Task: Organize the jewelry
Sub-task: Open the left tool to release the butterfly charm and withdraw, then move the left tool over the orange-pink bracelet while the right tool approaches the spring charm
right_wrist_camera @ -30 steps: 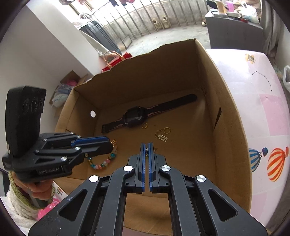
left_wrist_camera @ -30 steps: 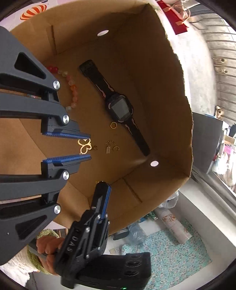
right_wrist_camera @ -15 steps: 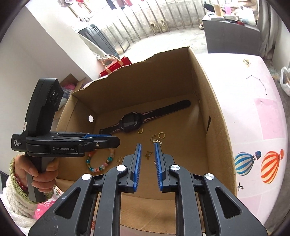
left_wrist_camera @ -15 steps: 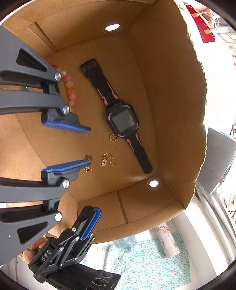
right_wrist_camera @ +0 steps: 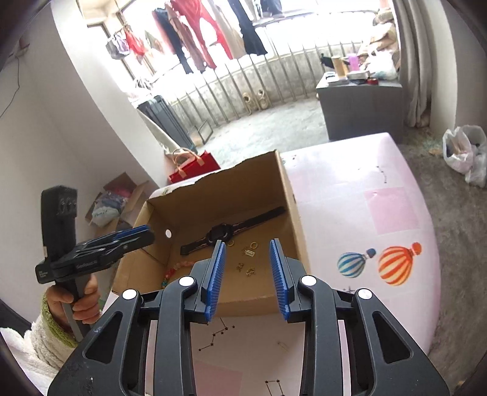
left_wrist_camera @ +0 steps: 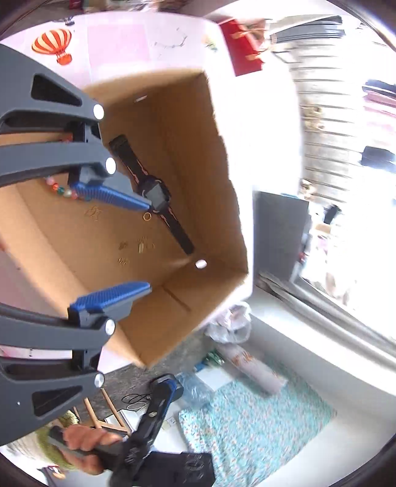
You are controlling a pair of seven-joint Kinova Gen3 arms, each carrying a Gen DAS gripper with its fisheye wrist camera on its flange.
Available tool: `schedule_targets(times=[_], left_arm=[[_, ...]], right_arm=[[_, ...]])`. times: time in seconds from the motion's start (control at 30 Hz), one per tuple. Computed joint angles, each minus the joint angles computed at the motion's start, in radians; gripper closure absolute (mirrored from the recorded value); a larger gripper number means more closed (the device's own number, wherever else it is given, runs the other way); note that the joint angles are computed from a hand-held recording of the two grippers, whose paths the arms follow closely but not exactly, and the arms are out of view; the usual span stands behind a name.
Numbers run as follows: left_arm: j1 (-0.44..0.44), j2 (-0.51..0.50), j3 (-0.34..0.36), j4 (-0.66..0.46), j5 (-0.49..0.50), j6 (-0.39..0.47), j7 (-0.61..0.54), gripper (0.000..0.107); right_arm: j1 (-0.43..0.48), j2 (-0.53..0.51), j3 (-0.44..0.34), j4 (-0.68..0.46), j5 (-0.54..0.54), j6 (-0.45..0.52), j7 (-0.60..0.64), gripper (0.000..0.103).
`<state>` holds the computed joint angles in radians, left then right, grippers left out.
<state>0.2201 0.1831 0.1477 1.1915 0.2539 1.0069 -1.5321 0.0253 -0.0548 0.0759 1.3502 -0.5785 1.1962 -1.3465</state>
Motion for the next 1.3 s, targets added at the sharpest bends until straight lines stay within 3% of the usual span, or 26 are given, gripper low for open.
schedule_targets(times=[0.07,0.13,0.3,0.43,0.67,0.83,1.07,1.3], left_arm=[[0.009,-0.093,-0.012,0.092,-0.001,-0.037,-0.045,0.041],[0.049,-0.185,-0.055,0.184,-0.009,-0.075,-0.060,0.035],[0.028,-0.347,-0.031,0.377,-0.048,-0.145,-0.007,0.026],[-0.030,-0.387,0.107,0.466,-0.202,-0.160,0.156,0.026],[0.027,-0.339,0.256,0.559,-0.462,-0.220,0.397,0.026],[0.117,-0.258,0.239,0.547,-0.522,-0.240,0.422,0.044],[0.222,-0.151,0.194,0.489,-0.619,-0.163,0.430,0.062],[0.274,-0.117,0.112,0.463,-0.569,-0.131,0.405,0.075]], right_arm=[[0.013,-0.063,0.014,0.059,0.001,-0.027,-0.002,0.071],[0.016,-0.119,0.036,0.119,0.010,-0.045,-0.012,0.068],[-0.017,-0.171,0.046,0.234,0.050,-0.056,-0.085,0.068],[-0.048,-0.160,0.030,0.309,0.074,-0.049,-0.128,0.068],[-0.071,-0.118,-0.023,0.335,0.160,-0.057,-0.210,0.068],[-0.098,-0.102,-0.060,0.328,0.240,-0.074,-0.222,0.069],[-0.150,-0.099,-0.111,0.330,0.359,-0.105,-0.188,0.070],[-0.194,-0.066,-0.131,0.321,0.428,-0.128,-0.130,0.072]])
